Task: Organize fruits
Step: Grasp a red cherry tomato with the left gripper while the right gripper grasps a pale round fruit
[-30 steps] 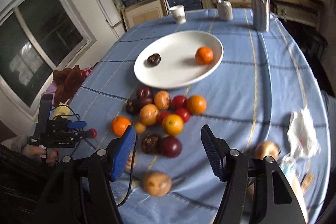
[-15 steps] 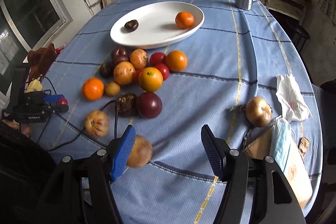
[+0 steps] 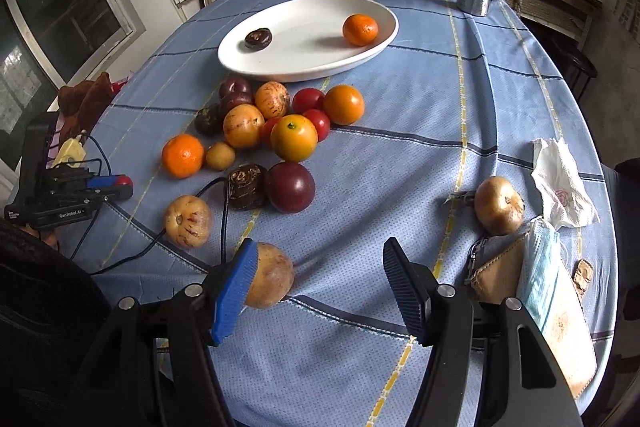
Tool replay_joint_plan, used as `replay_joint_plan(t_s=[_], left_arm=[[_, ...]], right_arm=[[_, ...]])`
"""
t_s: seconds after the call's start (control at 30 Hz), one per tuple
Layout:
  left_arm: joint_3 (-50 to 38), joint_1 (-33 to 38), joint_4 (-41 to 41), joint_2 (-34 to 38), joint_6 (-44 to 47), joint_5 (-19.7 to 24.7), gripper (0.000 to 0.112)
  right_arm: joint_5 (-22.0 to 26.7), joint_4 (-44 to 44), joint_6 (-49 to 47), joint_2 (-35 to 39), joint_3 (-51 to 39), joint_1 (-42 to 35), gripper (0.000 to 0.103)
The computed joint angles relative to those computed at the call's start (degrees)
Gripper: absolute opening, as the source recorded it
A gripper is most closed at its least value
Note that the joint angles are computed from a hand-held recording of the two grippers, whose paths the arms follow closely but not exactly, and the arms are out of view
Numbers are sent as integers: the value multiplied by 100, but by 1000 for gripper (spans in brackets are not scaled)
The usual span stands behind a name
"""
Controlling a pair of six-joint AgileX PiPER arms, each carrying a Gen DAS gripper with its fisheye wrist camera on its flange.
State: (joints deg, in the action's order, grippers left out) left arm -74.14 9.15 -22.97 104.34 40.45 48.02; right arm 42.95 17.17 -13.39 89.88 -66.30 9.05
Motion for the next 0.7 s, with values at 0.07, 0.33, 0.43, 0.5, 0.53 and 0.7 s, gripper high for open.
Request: replay_joint_plan(t_s=[0.07, 0.33, 0.43, 0.5, 0.53, 0.7], left_arm=[[-2, -2, 29, -24, -26, 4, 26], [-61, 61, 24, -30, -88, 106, 26], [-74, 86, 28, -19, -104, 129, 26], [-84, 85, 35, -5, -94, 138, 26], [-81, 88, 30, -6, -80, 142, 26], [-84, 92, 26, 0, -78, 148, 26]], right_arm=[[80, 102, -201, 107, -21, 22, 65], [262, 746, -951, 295, -97, 48, 53], [433, 842, -1156, 396, -168, 167, 53], [524, 795, -1116, 520, -241, 207, 47], [517, 802, -1097, 530, -238, 189, 47], [605, 1006, -1194, 640, -272, 82, 46]])
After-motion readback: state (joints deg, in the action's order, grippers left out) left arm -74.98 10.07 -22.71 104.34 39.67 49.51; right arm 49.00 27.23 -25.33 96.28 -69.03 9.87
